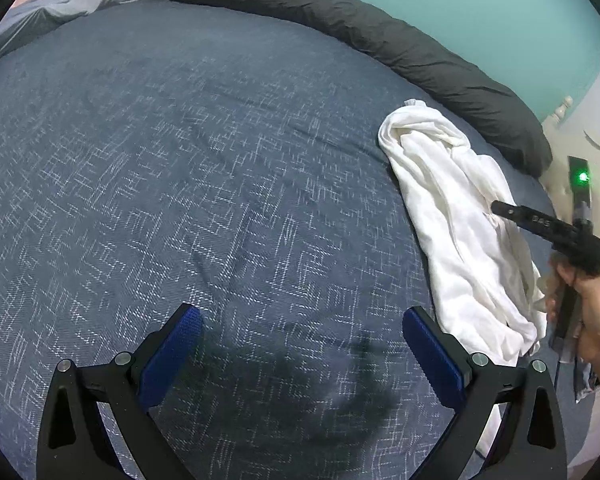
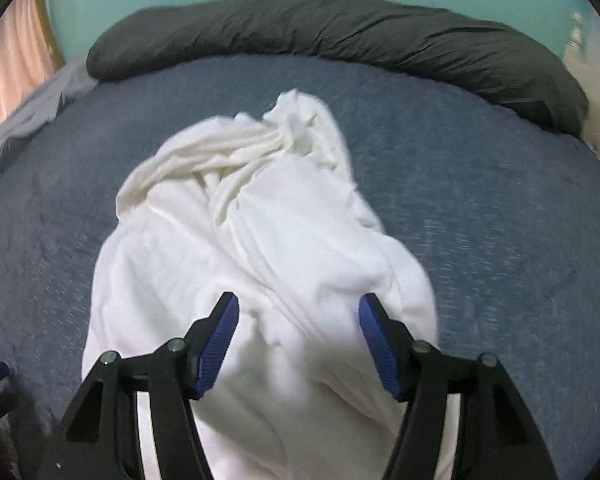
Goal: Fold clothes
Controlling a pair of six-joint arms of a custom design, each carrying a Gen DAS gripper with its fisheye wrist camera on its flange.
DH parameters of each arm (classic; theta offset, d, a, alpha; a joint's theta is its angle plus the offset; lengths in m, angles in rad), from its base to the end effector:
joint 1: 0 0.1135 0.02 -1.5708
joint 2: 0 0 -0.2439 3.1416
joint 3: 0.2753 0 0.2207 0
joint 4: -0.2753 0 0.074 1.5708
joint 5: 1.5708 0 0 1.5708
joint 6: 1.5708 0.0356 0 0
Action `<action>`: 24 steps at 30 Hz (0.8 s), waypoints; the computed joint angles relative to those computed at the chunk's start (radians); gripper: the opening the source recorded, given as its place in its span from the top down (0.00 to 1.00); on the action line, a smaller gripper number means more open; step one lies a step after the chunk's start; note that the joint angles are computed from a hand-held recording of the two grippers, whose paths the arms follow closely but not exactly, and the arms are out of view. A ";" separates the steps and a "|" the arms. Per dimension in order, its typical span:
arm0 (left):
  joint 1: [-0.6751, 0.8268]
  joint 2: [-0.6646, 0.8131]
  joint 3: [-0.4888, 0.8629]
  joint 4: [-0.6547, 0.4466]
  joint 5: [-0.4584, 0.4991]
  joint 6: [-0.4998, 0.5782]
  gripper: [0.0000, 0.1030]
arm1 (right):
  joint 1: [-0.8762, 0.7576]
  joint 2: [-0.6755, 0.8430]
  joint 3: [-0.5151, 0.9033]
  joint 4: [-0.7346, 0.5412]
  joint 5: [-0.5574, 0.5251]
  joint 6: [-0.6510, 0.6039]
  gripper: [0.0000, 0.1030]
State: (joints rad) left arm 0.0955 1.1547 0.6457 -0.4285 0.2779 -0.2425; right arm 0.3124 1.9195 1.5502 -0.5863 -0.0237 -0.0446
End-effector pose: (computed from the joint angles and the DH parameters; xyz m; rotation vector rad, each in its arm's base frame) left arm 0.2002 0.0094 0.1982 -0.3076 2.4845 -0.4090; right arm 0.3674 0.1195 0.2325 -0.4588 2.4896 0.1371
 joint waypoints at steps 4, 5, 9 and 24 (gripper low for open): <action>-0.001 0.000 -0.003 -0.003 0.001 0.004 0.00 | -0.018 0.015 0.003 0.018 -0.010 0.024 0.84; -0.014 -0.006 -0.007 0.000 -0.009 -0.009 0.00 | -0.029 0.006 -0.008 0.031 -0.018 0.032 0.90; -0.024 -0.013 -0.011 0.004 -0.018 -0.024 0.00 | -0.085 -0.090 -0.086 0.097 -0.050 0.046 0.93; -0.041 -0.034 -0.030 0.003 -0.022 -0.029 0.00 | -0.474 -0.364 -0.112 -0.050 -0.208 -0.050 0.93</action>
State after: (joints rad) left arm 0.0541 1.1205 0.6159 -0.4258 0.2556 -0.2713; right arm -0.1617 1.5550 1.4377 -0.6360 -0.2322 -0.0946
